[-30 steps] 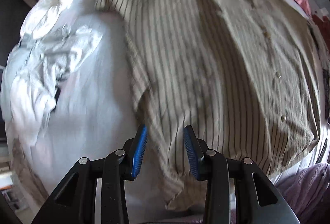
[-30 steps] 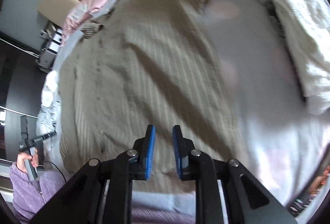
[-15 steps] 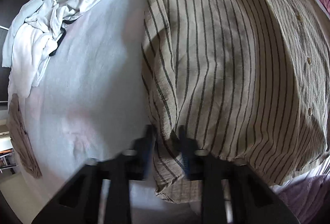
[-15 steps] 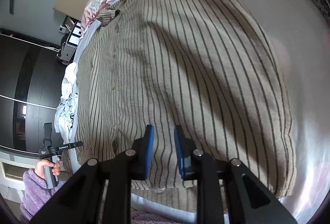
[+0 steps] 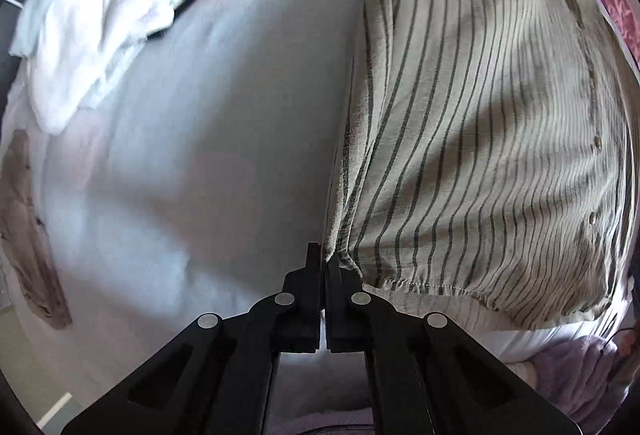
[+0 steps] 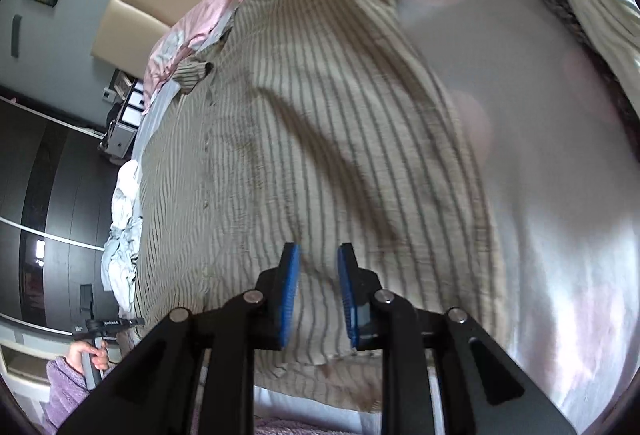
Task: Fold clothes
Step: 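Grasp the hem with the left gripper while the right gripper holds the hem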
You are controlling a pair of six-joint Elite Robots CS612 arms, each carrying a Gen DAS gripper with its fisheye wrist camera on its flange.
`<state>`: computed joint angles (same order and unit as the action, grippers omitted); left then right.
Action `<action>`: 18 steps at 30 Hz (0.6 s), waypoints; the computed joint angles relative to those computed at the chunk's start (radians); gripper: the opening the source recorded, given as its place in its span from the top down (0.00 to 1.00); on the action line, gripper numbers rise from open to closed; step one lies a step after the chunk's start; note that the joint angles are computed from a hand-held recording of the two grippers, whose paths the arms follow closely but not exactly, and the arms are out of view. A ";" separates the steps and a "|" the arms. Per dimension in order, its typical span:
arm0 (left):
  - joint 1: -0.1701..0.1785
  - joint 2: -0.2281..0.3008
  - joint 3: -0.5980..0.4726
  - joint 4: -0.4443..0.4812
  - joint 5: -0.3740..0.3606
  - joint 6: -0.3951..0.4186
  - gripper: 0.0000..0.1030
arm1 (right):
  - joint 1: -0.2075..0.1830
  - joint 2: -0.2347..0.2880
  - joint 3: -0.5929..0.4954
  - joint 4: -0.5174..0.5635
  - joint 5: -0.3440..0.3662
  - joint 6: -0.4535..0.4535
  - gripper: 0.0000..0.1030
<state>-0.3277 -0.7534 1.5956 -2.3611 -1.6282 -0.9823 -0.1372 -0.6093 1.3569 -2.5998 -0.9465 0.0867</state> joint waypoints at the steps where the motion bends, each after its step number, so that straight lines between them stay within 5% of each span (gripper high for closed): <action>1: 0.002 0.005 -0.002 0.002 -0.024 0.011 0.98 | -0.001 0.001 0.000 0.002 -0.003 0.007 0.80; 3: 0.001 0.010 -0.010 0.027 -0.046 0.030 0.96 | -0.003 0.003 -0.002 0.009 -0.016 0.029 0.80; 12: -0.055 -0.080 0.047 -0.043 0.142 0.055 0.83 | 0.002 -0.019 0.004 0.011 -0.124 0.044 0.80; 16: -0.067 -0.054 -0.014 0.016 0.172 0.121 0.77 | 0.003 -0.010 -0.002 0.024 -0.123 0.060 0.80; 18: -0.067 -0.030 -0.044 0.074 0.149 0.128 0.65 | 0.003 -0.008 -0.002 0.016 -0.123 0.071 0.80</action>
<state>-0.3944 -0.7834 1.5514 -2.2872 -1.4790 -0.8542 -0.1346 -0.6176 1.3550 -2.5838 -1.0698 0.1576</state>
